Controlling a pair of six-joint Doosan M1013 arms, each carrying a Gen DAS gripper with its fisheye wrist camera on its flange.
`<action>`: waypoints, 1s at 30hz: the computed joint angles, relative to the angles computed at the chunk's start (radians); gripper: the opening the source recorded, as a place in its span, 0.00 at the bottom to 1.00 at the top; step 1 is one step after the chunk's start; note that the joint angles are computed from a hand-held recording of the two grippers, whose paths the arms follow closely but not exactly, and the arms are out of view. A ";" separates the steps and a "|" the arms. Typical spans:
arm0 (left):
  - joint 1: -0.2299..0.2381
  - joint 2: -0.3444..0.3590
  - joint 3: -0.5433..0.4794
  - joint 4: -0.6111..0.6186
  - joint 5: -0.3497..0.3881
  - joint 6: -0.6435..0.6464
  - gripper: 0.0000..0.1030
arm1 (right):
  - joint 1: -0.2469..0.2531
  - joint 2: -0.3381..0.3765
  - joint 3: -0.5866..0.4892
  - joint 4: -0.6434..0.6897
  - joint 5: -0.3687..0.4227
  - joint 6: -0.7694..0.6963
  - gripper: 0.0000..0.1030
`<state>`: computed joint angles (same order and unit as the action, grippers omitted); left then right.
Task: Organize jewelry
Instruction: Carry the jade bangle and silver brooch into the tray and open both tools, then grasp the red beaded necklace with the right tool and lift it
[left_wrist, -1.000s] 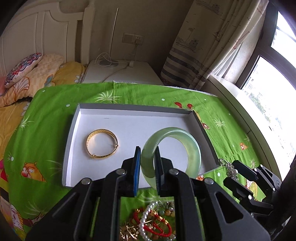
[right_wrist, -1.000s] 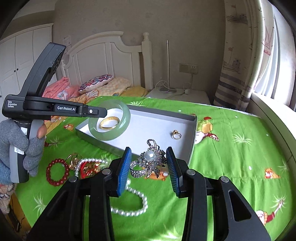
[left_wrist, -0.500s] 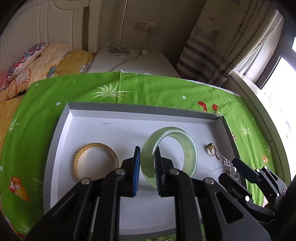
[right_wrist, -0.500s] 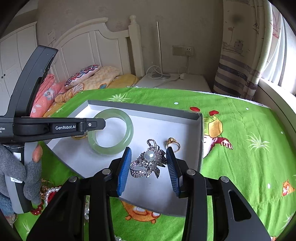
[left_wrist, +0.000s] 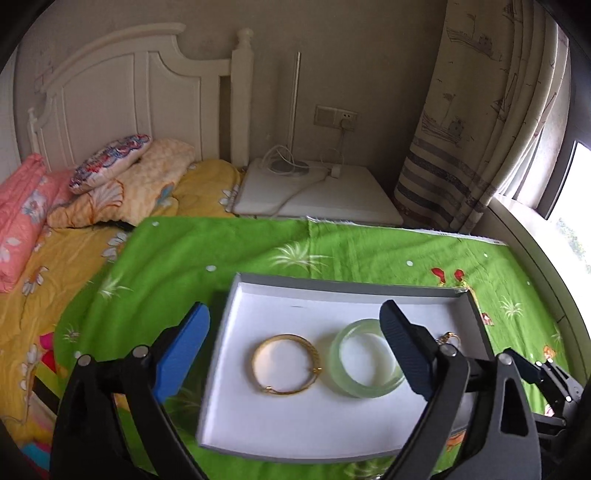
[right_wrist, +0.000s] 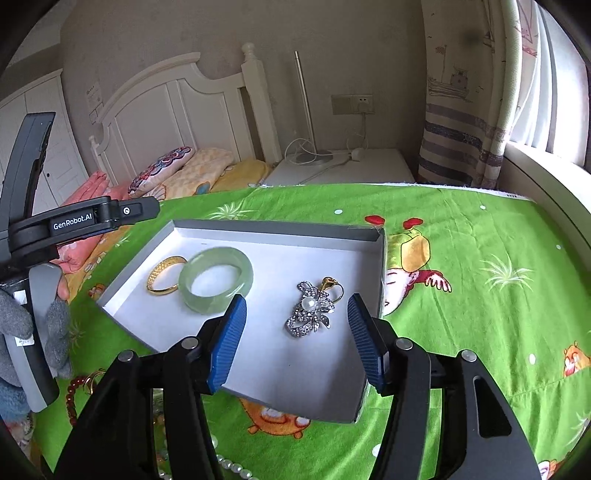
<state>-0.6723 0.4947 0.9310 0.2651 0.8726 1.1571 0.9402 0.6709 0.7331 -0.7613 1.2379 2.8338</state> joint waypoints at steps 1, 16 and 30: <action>-0.003 -0.016 0.020 0.049 -0.008 -0.014 0.96 | 0.004 -0.001 -0.002 -0.004 -0.005 -0.005 0.54; 0.053 -0.275 0.407 -0.059 -0.123 0.018 0.98 | 0.093 0.078 -0.139 -0.008 -0.005 -0.226 0.57; 0.049 -0.369 0.623 -0.160 -0.227 0.026 0.97 | 0.145 0.101 -0.149 0.012 0.011 -0.277 0.55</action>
